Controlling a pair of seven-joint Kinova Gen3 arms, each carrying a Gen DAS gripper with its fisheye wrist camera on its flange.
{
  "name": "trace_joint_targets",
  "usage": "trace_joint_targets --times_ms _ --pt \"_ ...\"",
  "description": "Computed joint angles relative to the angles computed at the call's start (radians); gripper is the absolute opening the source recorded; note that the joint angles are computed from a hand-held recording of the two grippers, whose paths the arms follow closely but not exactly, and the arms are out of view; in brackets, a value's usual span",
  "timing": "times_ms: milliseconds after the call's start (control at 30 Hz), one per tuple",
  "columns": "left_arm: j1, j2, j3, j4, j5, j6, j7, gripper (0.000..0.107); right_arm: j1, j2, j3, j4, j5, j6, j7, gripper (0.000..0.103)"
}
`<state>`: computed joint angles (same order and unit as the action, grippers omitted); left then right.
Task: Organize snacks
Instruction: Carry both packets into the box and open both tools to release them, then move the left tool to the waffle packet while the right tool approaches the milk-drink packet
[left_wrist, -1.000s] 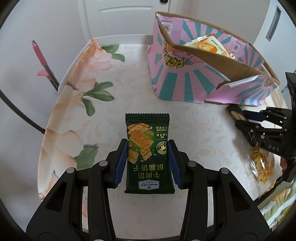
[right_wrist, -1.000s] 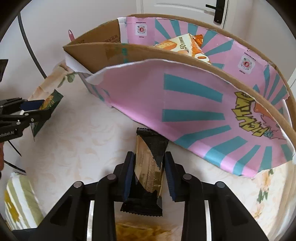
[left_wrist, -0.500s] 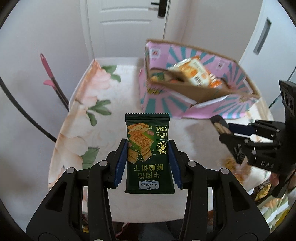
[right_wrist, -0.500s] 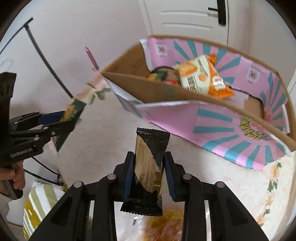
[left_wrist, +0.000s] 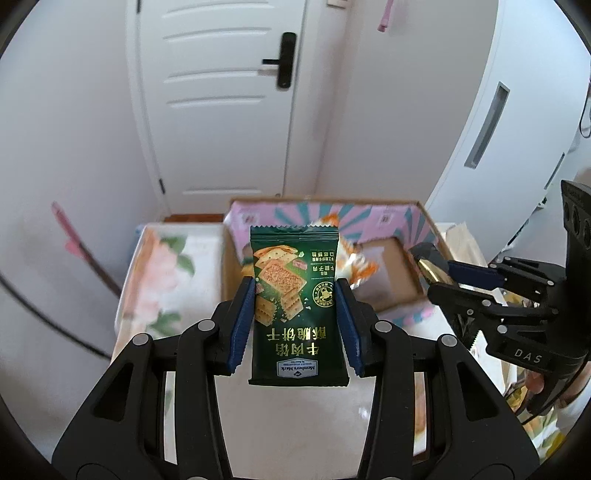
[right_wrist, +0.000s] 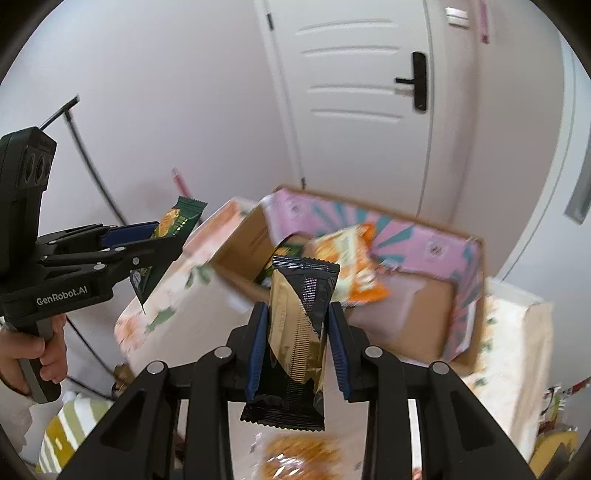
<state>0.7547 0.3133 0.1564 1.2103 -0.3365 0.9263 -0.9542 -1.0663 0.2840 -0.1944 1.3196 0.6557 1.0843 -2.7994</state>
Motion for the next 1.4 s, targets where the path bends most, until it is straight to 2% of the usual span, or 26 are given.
trace_joint_targets --times_ms 167,300,500,567,600,633,700,1000,1200,1233,1267,1300,1333,1400 --pt "-0.03 0.123 0.01 -0.163 0.071 0.056 -0.115 0.039 0.049 0.013 0.026 -0.04 -0.013 0.046 0.026 0.03" --pt "-0.049 0.236 -0.002 -0.304 0.145 0.122 -0.196 0.039 0.106 0.032 0.042 -0.057 -0.061 0.045 0.059 0.03" --pt "-0.046 0.334 -0.038 -0.419 0.199 0.201 -0.255 0.039 0.164 0.059 0.064 -0.076 -0.126 0.032 0.098 0.03" --pt "-0.055 0.335 -0.038 -0.404 0.22 0.177 -0.28 0.051 0.18 0.069 0.07 -0.081 -0.149 0.024 0.11 0.03" --pt "-0.049 0.338 -0.045 -0.405 0.215 0.176 -0.283 0.081 0.182 0.072 0.073 -0.082 -0.155 0.021 0.111 0.03" --pt "-0.029 0.342 -0.067 -0.408 0.194 0.18 -0.273 0.102 0.189 0.077 0.076 -0.083 -0.163 0.017 0.114 0.03" --pt "-0.015 0.331 -0.08 -0.382 0.172 0.154 -0.269 0.103 0.195 0.084 0.08 -0.087 -0.177 0.012 0.119 0.03" --pt "-0.036 0.318 -0.067 -0.362 0.19 0.169 -0.297 0.103 0.23 0.108 0.091 -0.102 -0.239 -0.004 0.156 0.03" --pt "-0.046 0.286 -0.062 -0.321 0.196 0.146 -0.291 0.103 0.301 0.131 0.078 -0.121 -0.359 -0.044 0.235 0.03" --pt "-0.045 0.282 -0.062 -0.317 0.194 0.146 -0.288 0.103 0.316 0.139 0.076 -0.126 -0.383 -0.055 0.252 0.035" --pt "-0.044 0.278 -0.063 -0.315 0.192 0.147 -0.285 0.103 0.322 0.146 0.078 -0.132 -0.397 -0.057 0.264 0.057" --pt "-0.043 0.274 -0.063 -0.314 0.189 0.149 -0.282 0.103 0.315 0.15 0.087 -0.137 -0.394 -0.055 0.26 0.07" --pt "-0.04 0.267 -0.064 -0.305 0.185 0.144 -0.277 0.103 0.306 0.146 0.097 -0.128 -0.384 -0.065 0.251 0.09" --pt "-0.034 0.25 -0.066 -0.284 0.177 0.134 -0.266 0.103 0.296 0.116 0.103 -0.082 -0.375 -0.117 0.228 0.091"
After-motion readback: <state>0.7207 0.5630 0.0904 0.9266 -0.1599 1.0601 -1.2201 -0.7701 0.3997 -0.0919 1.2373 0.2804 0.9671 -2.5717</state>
